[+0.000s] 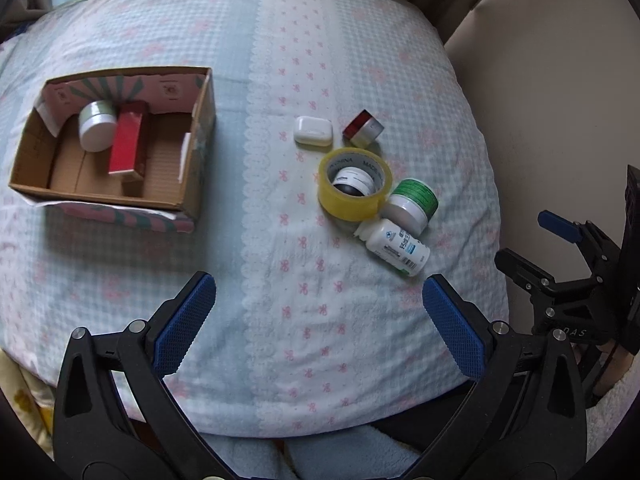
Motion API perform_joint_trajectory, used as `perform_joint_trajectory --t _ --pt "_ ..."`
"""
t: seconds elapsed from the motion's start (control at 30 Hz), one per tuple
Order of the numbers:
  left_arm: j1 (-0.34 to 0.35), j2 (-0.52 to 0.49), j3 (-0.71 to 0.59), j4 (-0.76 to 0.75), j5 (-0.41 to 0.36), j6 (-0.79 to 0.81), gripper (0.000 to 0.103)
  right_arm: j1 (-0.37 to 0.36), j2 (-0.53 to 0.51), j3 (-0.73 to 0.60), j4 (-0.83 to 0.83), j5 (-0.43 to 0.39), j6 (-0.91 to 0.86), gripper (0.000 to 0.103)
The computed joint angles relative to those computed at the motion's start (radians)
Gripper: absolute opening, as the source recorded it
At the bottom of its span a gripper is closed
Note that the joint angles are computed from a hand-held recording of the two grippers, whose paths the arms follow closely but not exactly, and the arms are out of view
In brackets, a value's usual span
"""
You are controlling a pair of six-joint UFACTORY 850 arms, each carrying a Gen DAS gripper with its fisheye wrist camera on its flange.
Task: Organize rigid objects
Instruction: 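Move both tools back toward the remaining items, then grasp the yellow tape roll with the left tool while the right tool grasps the green-lid jar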
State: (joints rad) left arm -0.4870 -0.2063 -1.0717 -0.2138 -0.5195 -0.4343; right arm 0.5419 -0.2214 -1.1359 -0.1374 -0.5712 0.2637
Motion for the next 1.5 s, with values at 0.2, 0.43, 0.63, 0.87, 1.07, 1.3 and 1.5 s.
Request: perform_joint_trajectory --t 0.2,0.43,0.63,0.87,1.07,1.3,1.5 --pt "-0.013 -0.191 -0.116 -0.137 0.03 0.109 0.103 -0.058 -0.119 -0.05 0.001 0.009 -0.123 0.103" --pt "-0.002 -0.396 -0.259 -0.227 0.025 0.205 0.103 -0.082 -0.24 -0.086 0.065 0.049 -0.316 0.098" --pt "0.017 -0.503 -0.324 -0.361 0.03 0.304 0.103 -0.097 -0.317 -0.117 0.142 0.082 -0.453 0.089" --pt "0.032 -0.572 -0.378 -0.484 0.029 0.379 0.103 -0.11 -0.38 -0.16 0.246 0.078 -0.554 0.071" --pt "0.028 -0.618 -0.425 -0.466 0.014 0.364 0.102 -0.107 -0.4 -0.171 0.289 0.07 -0.617 0.058" --pt "0.016 -0.623 -0.444 -0.391 0.026 0.316 0.098 -0.098 -0.391 -0.155 0.27 0.09 -0.605 0.057" --pt "0.017 -0.595 -0.419 -0.37 0.047 0.295 0.098 -0.098 -0.4 -0.173 0.26 0.072 -0.601 0.057"
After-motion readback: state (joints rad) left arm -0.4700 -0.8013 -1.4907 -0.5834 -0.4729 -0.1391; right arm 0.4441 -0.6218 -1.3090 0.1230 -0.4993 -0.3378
